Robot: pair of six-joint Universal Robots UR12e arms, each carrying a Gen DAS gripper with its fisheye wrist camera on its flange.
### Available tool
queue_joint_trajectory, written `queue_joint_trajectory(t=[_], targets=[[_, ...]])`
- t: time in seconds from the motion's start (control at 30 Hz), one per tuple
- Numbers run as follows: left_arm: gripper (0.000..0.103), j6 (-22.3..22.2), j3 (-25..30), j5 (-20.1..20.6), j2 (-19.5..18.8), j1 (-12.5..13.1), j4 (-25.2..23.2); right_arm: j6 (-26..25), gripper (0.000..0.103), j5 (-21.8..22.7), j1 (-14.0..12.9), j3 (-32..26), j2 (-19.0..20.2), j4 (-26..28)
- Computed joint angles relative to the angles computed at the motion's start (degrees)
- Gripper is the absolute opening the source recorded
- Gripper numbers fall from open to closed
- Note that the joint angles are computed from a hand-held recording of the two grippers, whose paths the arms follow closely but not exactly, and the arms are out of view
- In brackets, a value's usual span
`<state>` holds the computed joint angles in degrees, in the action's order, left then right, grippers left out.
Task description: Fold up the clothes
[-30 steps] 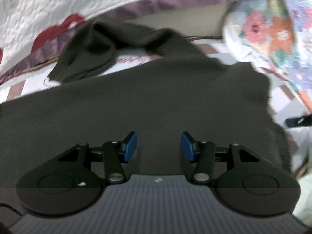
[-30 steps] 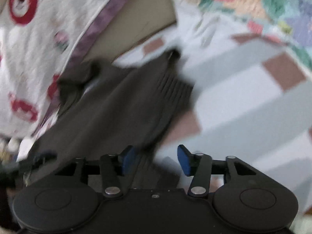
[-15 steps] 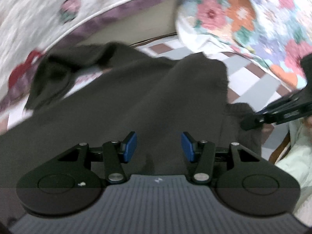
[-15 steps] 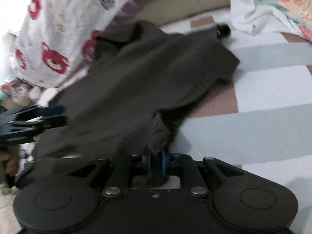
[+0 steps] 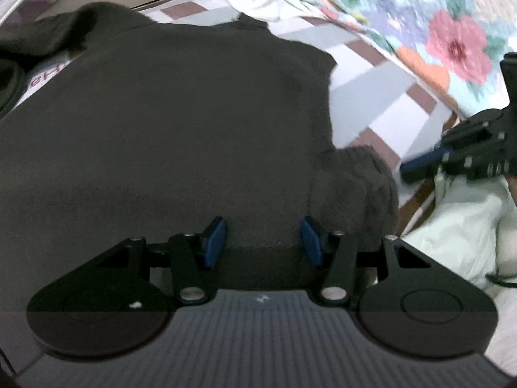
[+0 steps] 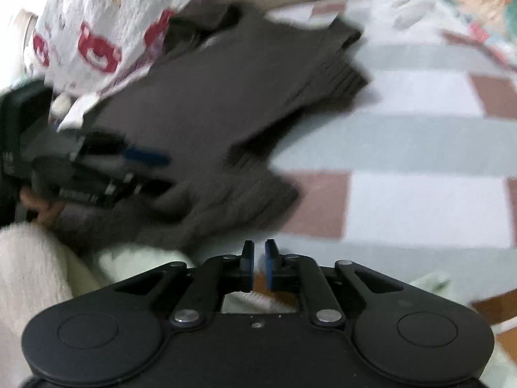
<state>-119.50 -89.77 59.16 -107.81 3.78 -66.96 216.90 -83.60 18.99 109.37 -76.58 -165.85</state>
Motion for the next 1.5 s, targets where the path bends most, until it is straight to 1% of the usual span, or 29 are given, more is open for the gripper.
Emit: queue_joint_trajectory(t=[0.03, 0.07, 0.1, 0.13, 0.2, 0.33, 0.43, 0.57, 0.6, 0.63, 0.67, 0.7, 0.73, 0.77, 0.83, 0.9, 0.93, 0.97, 1.0, 1.03, 1.07, 1.1, 1.17, 1.27, 1.37, 1.4, 1.43, 1.47, 1.5], targets=[[0.052, -0.25, -0.23, -0.05, 0.01, 0.05, 0.29, 1.76, 0.022, -1.44, -0.26, 0.33, -0.41, -1.48], [0.052, -0.51, -0.47, -0.1, 0.03, 0.1, 0.59, 4.13, 0.028, -2.78, -0.62, 0.89, -0.26, -4.67], [0.052, -0.4, -0.75, -0.08, 0.1, 0.09, 1.14, 6.88, 0.041, -3.62, -1.12, 1.46, -0.13, -7.89], [0.052, -0.13, -1.06, -0.05, 0.2, 0.07, 1.79, 9.43, 0.048, -4.56, -1.59, 1.79, -0.12, -10.06], [0.052, 0.3, -1.67, -0.01, 0.47, 0.09, 3.04, 10.65, 0.049, -7.16, -2.01, 0.84, 0.93, -11.07], [0.052, -0.24, -2.47, -0.41, 0.94, 0.43, 4.29, 8.66, 0.054, -12.53, -1.61, -2.62, 3.53, -8.4], [0.052, -0.65, -2.91, -0.61, 1.11, 0.47, 5.08, 9.61, 0.062, -14.15, -2.0, -4.07, 5.49, -8.49], [0.052, -1.08, -3.08, -1.2, 1.12, 0.58, 5.32, 11.15, 0.063, -15.0, -1.61, -5.78, 7.49, -8.07], [0.052, -1.17, -3.07, -1.29, 1.08, 0.59, 5.3, 11.52, 0.063, -14.15, -1.56, -5.71, 7.98, -9.24], [0.052, -1.26, -3.02, -1.37, 1.04, 0.59, 5.24, 11.88, 0.064, -14.67, -1.13, -5.56, 8.93, -12.3], [0.052, -1.27, -2.99, -1.36, 1.03, 0.57, 5.21, 10.33, 0.06, -14.68, -1.0, -5.7, 9.31, -13.04], [0.052, -1.27, -2.93, -1.42, 1.0, 0.55, 5.12, 9.14, 0.022, -15.13, -0.72, -5.96, 9.77, -13.72], [0.052, -1.53, -2.66, -1.81, 0.89, 0.65, 4.39, 8.21, 0.014, -16.9, -0.25, -6.43, 9.94, -13.16], [0.051, -1.88, -2.27, -2.33, 0.72, 0.8, 3.37, 5.91, 0.014, -21.07, 0.83, -6.9, 10.05, -14.25], [0.05, -2.45, -1.14, -3.79, 0.36, 1.2, 0.17, 3.53, 0.01, -26.96, 2.11, -7.13, 9.52, -13.01], [0.05, -1.43, 0.0, -4.91, 0.04, 1.35, -3.44, 1.16, 0.008, -31.95, 3.19, -7.34, 8.82, -11.07], [0.05, -0.61, 0.31, -4.5, -0.05, 1.16, -4.37, -1.08, 0.008, -34.93, 3.87, -7.33, 8.63, -11.15], [0.051, 0.13, 0.49, -3.72, -0.15, 0.87, -4.96, -1.22, 0.008, -35.54, 3.91, -7.26, 7.91, -9.63], [0.051, 0.81, 0.66, -2.87, -0.27, 0.57, -5.51, 1.04, 0.008, -33.74, 3.24, -6.36, 7.8, -8.86], [0.051, 1.09, 0.73, -2.49, -0.31, 0.41, -5.62, 5.52, 0.008, -29.55, 2.05, -5.34, 7.36, -7.09], [0.051, 1.12, 0.91, -2.43, -0.34, 0.38, -5.84, 7.64, 0.009, -25.87, 1.13, -4.72, 7.05, -6.12], [0.051, 0.99, 1.13, -2.53, -0.4, 0.43, -6.16, 8.18, 0.01, -24.33, 0.87, -4.73, 6.8, -4.95], [0.053, 0.49, 1.18, -2.86, -0.46, 0.61, -6.36, 4.96, 0.015, -23.76, 0.87, -5.37, 6.84, -4.49], [0.053, -0.13, 1.01, -2.91, -0.38, 0.4, -5.54, 3.54, 0.029, -25.05, 1.21, -6.69, 6.66, -2.07], [0.053, -1.31, 1.18, -4.64, -0.45, 0.82, -4.89, 5.3, 0.039, -23.25, 0.22, -5.01, 5.96, -8.44], [0.053, -2.46, 1.23, -5.7, -0.52, 1.13, -4.33, 5.84, 0.047, -22.68, -0.1, -4.63, 5.61, -9.78], [0.053, -3.86, 1.24, -6.83, -0.59, 1.48, -3.59, 6.67, 0.05, -20.94, -0.89, -3.97, 5.32, -12.17], [0.053, -5.32, 1.25, -7.94, -0.66, 1.83, -2.79, 7.54, 0.05, -19.7, -1.57, -3.5, 4.95, -13.56], [0.053, -7.64, 1.1, -8.92, -0.73, 2.18, -1.25, 6.76, 0.05, -19.51, -2.03, -3.73, 5.05, -13.79]])
